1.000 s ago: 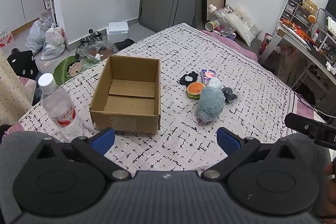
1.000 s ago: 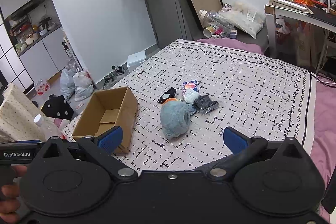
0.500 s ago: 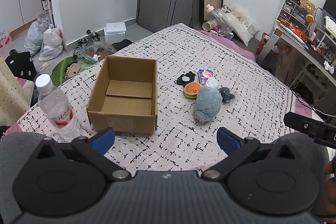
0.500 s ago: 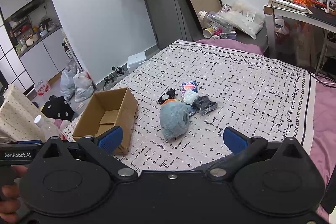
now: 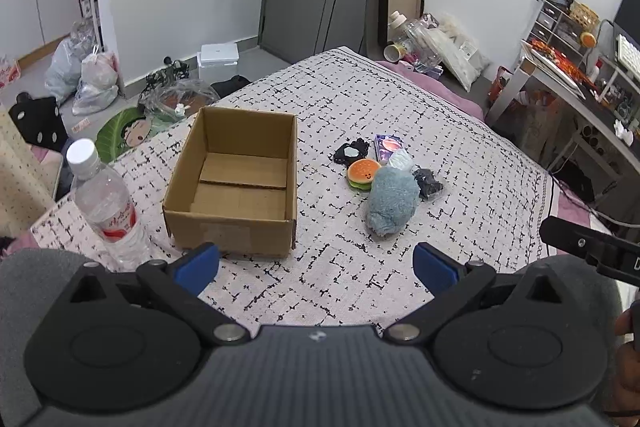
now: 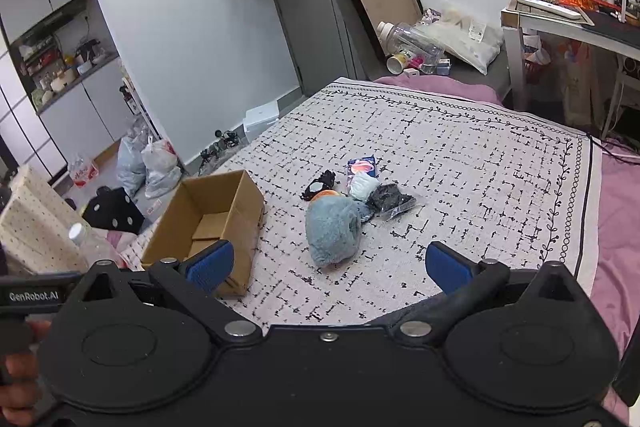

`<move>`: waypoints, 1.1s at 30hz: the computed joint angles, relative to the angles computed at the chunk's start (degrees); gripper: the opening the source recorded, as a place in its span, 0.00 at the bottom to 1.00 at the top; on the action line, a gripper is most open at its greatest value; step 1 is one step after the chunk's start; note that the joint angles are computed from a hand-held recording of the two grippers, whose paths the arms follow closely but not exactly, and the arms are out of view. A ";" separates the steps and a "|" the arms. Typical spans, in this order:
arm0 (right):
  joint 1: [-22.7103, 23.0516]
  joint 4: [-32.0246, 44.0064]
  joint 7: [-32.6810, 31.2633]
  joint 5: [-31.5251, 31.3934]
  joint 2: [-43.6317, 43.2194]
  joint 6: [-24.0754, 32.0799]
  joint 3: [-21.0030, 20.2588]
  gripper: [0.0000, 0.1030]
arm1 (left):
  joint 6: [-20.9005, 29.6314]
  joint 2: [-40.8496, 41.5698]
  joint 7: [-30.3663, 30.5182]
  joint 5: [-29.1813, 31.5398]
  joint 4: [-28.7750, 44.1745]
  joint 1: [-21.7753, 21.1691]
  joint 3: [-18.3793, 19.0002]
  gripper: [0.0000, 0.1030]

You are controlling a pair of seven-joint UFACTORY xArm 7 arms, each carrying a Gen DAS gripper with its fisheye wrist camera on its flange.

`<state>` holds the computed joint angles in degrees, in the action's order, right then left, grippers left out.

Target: Organize soft objects

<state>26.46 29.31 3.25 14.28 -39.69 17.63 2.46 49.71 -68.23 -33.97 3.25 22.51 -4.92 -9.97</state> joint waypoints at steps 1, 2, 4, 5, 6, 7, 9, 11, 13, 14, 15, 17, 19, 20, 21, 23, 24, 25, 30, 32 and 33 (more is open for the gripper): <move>0.01 -0.01 0.02 0.04 -0.13 -0.06 -0.08 1.00 | -0.01 0.08 -0.08 -0.18 0.04 -0.10 0.13 0.99; -0.20 -0.06 0.00 -0.20 -0.18 -0.40 0.11 1.00 | -0.05 0.27 0.01 -0.25 0.14 -0.26 0.14 0.99; -0.74 -0.14 0.29 -0.85 -0.21 -0.86 0.78 1.00 | -0.47 0.15 0.04 -0.04 0.15 -0.25 -0.10 0.99; -0.87 -0.26 0.36 -1.14 -0.25 -1.02 0.97 1.00 | -0.81 -0.02 0.02 0.05 0.06 -0.26 -0.22 0.99; -0.85 -0.33 0.33 -1.37 -0.27 -1.14 1.00 1.00 | -1.03 -0.04 0.01 0.08 0.01 -0.29 -0.24 0.99; -0.66 -0.50 0.28 -1.43 -0.35 -1.24 0.90 1.00 | -1.14 -0.12 -0.03 0.07 -0.05 -0.32 -0.24 0.99; -0.38 -0.45 0.29 -1.43 -0.17 -1.10 0.60 1.00 | -1.09 -0.31 -0.25 0.07 -0.19 -0.20 -0.28 0.99; -0.61 -0.39 0.56 -1.61 -0.06 -0.81 0.74 1.00 | -1.10 -0.25 -0.27 0.14 -0.21 -0.22 -0.35 0.99; -0.60 -0.37 0.54 -1.70 -0.06 -0.90 0.65 1.00 | -1.11 -0.20 -0.27 0.25 -0.13 -0.21 -0.41 0.99; -0.55 -0.37 0.46 -1.71 0.00 -1.06 0.55 1.00 | -1.26 -0.21 -0.31 0.31 -0.11 -0.17 -0.45 0.99; -0.57 -0.30 0.47 -1.74 0.07 -1.12 0.53 1.00 | -1.49 -0.25 -0.30 0.37 -0.13 -0.18 -0.44 0.99; -0.28 -0.11 0.28 -1.54 0.24 -1.16 0.11 1.00 | -2.04 -0.02 -0.23 0.45 -0.09 -0.12 -0.37 0.99; -0.36 0.14 0.17 -1.42 0.49 -1.14 -0.14 1.00 | -2.46 0.26 -0.54 0.32 -0.11 0.06 -0.28 0.99; -0.50 0.13 0.09 -1.49 0.49 -1.19 -0.09 1.00 | -2.69 0.52 -0.47 0.21 -0.07 -0.02 -0.08 0.99; -0.66 0.16 0.01 -1.60 0.55 -1.22 -0.06 1.00 | -2.92 0.79 -0.34 0.16 -0.01 -0.11 0.03 0.99; -0.64 0.19 -0.23 -1.50 0.84 -1.57 -0.30 1.00 | -3.80 0.97 -0.14 0.23 -0.22 -0.22 -0.06 0.99; -0.31 0.17 -0.58 -1.27 1.09 -1.93 -0.69 1.00 | -4.24 1.16 -0.14 0.32 -0.29 -0.17 -0.20 0.99; -0.13 0.10 -0.77 -1.05 1.35 -2.33 -0.92 1.00 | -4.72 1.49 -0.25 0.36 -0.30 -0.06 -0.34 0.99; 0.49 0.42 -1.47 -0.23 3.16 -3.15 -1.77 0.99 | -7.78 3.69 -0.06 0.23 -0.61 -0.31 -0.19 0.97; 1.15 0.63 -2.36 0.34 3.92 -3.56 -2.51 0.98 | -8.75 4.88 -0.19 0.31 -0.58 -0.17 -0.35 0.97; 1.17 0.78 -2.57 0.54 4.31 -3.71 -2.59 0.97 | -9.32 5.37 -0.19 0.30 -0.65 -0.22 -0.30 0.97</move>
<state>27.62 30.09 0.67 14.81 -35.38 13.93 -0.13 40.39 -62.86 -34.16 3.55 21.86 -5.14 -10.27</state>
